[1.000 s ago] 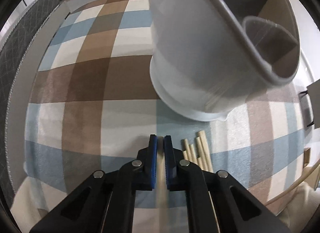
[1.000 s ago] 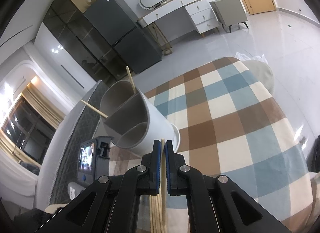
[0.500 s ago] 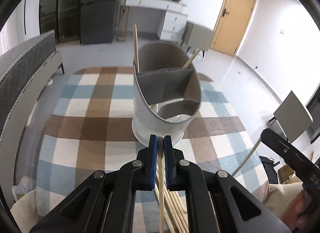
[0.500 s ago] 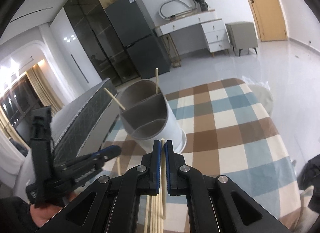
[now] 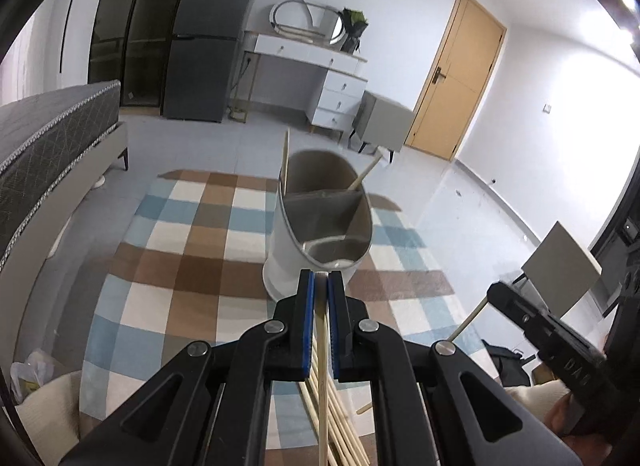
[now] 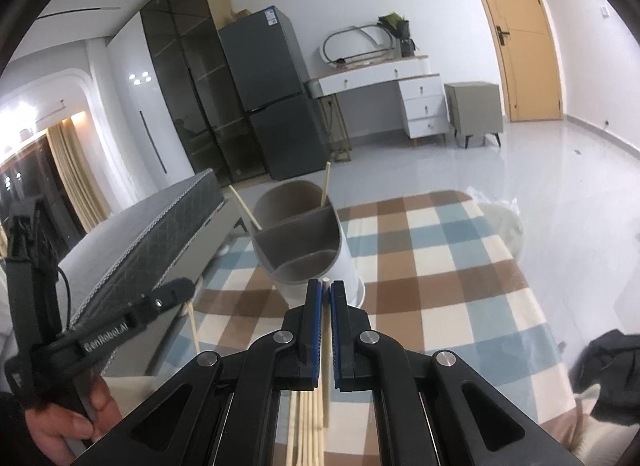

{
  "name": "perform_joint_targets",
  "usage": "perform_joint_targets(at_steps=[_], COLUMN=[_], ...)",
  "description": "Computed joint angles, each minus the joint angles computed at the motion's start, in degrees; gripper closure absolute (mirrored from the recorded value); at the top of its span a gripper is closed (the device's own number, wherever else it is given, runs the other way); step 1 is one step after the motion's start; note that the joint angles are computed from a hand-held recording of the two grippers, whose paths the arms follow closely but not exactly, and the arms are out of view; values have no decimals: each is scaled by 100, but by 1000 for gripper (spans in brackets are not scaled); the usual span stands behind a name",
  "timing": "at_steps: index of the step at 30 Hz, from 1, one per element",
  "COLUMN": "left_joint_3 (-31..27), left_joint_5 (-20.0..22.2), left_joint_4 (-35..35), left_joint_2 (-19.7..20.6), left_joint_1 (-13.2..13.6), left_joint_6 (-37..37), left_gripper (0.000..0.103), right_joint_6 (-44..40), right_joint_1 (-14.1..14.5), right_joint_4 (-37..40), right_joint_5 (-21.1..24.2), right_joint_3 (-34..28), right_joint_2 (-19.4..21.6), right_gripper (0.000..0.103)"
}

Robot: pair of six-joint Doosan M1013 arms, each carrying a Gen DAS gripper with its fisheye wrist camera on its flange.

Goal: Organize utensils
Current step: 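Carry both held chopsticks over the utensil holder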

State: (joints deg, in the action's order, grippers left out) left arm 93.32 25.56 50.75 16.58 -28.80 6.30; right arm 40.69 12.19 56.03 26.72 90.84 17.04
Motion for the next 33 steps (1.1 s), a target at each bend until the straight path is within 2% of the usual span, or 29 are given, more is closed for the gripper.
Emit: perform_joint_targets(at_steps=[4, 13, 20, 27, 33], left_joint_3=[-50, -411, -860, -1290, -1509], left_joint_5=[-26, -177, -238, -263, -226], left_joint_4=[384, 902, 1658, 2472, 3138], left_joint_2=[-44, 25, 189, 470, 722], left_joint_1=[3, 175, 382, 565, 674], left_joint_6=[-331, -667, -1204, -1708, -2110], left_gripper=[101, 101, 101, 101, 101], right_joint_6=[-68, -82, 146, 631, 784], right_joint_1=[4, -59, -89, -56, 35], right_joint_4=[85, 241, 29, -287, -366], right_joint_5=[-59, 169, 515, 896, 1043], right_joint_3=[0, -316, -1062, -2070, -2814], right_joint_2=[-29, 8, 263, 748, 1180], right_gripper=[100, 100, 99, 99, 99])
